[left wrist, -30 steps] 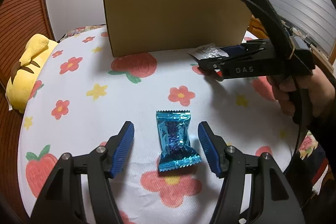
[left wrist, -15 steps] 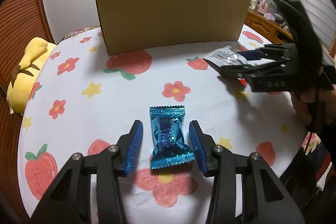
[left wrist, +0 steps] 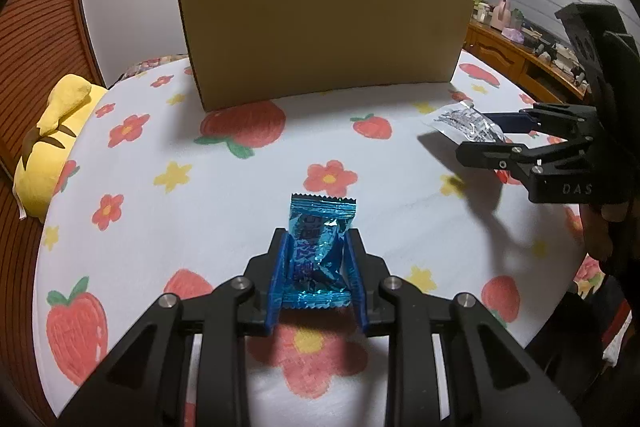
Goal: Organize snacks
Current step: 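Grasp the blue-wrapped candy with the left tool while the right tool grasps the white red-banded packet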
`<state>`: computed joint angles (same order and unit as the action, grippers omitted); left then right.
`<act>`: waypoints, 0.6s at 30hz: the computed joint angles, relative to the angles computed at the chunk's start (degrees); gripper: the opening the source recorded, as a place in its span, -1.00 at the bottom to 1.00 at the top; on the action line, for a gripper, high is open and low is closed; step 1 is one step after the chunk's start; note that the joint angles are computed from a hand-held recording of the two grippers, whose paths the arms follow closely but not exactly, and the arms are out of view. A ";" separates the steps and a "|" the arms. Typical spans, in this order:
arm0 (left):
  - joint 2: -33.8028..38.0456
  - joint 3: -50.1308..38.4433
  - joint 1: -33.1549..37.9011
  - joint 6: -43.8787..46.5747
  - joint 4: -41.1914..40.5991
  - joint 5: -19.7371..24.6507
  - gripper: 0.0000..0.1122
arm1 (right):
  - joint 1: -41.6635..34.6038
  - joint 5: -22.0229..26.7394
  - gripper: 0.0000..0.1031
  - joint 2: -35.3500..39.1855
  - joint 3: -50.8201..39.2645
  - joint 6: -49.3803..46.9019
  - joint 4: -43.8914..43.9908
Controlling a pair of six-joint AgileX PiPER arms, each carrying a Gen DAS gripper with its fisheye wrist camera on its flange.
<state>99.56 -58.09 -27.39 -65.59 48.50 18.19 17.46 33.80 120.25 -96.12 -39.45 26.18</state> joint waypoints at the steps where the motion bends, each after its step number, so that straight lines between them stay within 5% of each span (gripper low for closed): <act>1: -0.02 -0.13 -0.10 -0.05 0.16 0.09 -0.53 | -0.50 -0.15 0.25 -0.68 0.93 -1.04 0.84; 18: -0.10 -3.98 -0.26 1.79 -0.53 1.11 -0.55 | -2.14 -2.88 0.25 -4.05 6.44 -5.76 7.37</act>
<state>99.45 -62.07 -27.65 -63.80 47.97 19.29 15.32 30.92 116.20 -89.68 -45.21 33.55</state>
